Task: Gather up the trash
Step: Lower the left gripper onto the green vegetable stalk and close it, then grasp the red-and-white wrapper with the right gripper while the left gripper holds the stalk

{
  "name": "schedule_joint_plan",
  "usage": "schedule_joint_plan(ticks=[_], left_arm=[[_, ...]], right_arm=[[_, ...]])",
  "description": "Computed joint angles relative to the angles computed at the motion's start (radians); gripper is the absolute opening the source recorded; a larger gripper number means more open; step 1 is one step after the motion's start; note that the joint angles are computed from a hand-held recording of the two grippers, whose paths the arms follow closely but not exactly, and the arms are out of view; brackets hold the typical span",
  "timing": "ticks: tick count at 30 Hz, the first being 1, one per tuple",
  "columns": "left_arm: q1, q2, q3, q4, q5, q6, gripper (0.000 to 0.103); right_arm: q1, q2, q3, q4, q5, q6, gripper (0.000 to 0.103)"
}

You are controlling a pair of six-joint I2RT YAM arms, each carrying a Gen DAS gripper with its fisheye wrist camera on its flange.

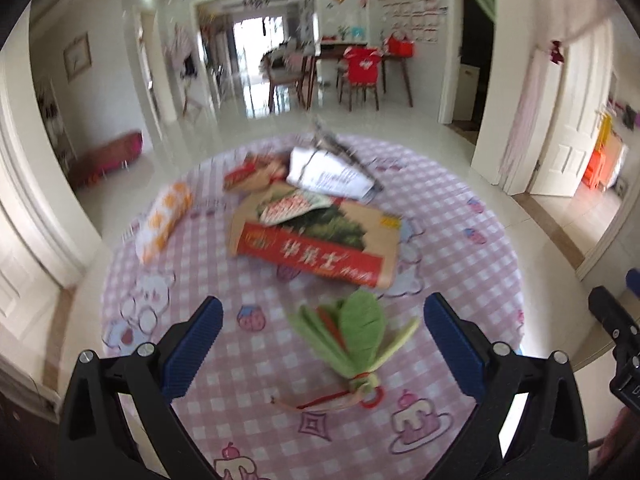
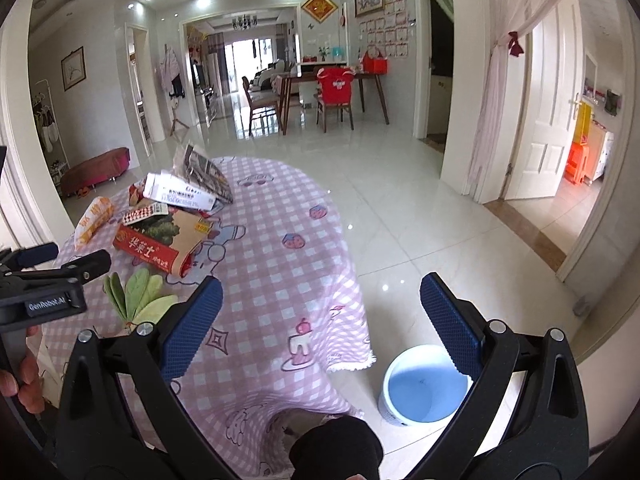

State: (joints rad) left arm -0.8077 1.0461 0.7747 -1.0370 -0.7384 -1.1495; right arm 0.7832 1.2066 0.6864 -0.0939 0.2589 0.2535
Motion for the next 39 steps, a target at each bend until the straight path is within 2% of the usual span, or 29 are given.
schedule_joint_plan(ticks=[3,7,13,14,16,17,18,19,20,23,26,30,33,37,39], left_arm=[[0.134,-0.112,-0.129,0.146,0.109,0.128,0.099],[0.255,-0.130,-0.228,0.313,0.231,0.240,0.098],[0.287,-0.081,-0.260,0.437,0.319,0.314,0.094],[0.294,-0.069,-0.265,0.461,0.333,0.331,0.090],[0.296,-0.028,-0.269,0.498,0.346,0.348,0.063],[0.316,-0.017,-0.281,0.525,0.379,0.363,0.039],[0.336,-0.023,-0.294,0.548,0.406,0.377,0.025],[0.350,-0.041,-0.312,0.564,0.422,0.386,0.024],[0.357,-0.065,-0.324,0.568,0.424,0.392,0.020],[0.373,-0.192,-0.345,0.517,0.401,0.421,0.018],[0.416,-0.344,-0.340,0.409,0.364,0.446,0.018],[0.581,-0.500,-0.333,0.297,0.359,0.523,0.018],[0.822,-0.562,-0.342,0.295,0.486,0.657,0.018],[1.027,-0.572,-0.350,0.329,0.610,0.765,0.018],[1.097,-0.559,-0.354,0.349,0.652,0.812,0.018]], right_arm=[[0.016,0.087,0.021,0.046,-0.014,0.006,0.097],[0.029,0.183,0.055,0.086,-0.030,0.000,0.097],[0.041,0.279,0.087,0.123,-0.046,0.005,0.097],[0.041,0.292,0.093,0.128,-0.049,0.007,0.097],[0.039,0.314,0.109,0.128,-0.055,0.010,0.097],[0.038,0.326,0.120,0.126,-0.060,0.010,0.097],[0.038,0.337,0.129,0.127,-0.064,0.010,0.097],[0.039,0.347,0.140,0.126,-0.069,0.010,0.097],[0.041,0.354,0.149,0.126,-0.072,0.010,0.097],[0.053,0.400,0.199,0.131,-0.089,0.004,0.097],[0.079,0.456,0.270,0.118,-0.101,-0.005,0.097],[0.125,0.546,0.387,0.103,-0.127,-0.025,0.097],[0.158,0.632,0.504,0.099,-0.160,-0.038,0.097],[0.184,0.786,0.724,0.016,-0.269,0.014,0.097],[0.203,0.856,0.822,-0.016,-0.270,0.020,0.097]])
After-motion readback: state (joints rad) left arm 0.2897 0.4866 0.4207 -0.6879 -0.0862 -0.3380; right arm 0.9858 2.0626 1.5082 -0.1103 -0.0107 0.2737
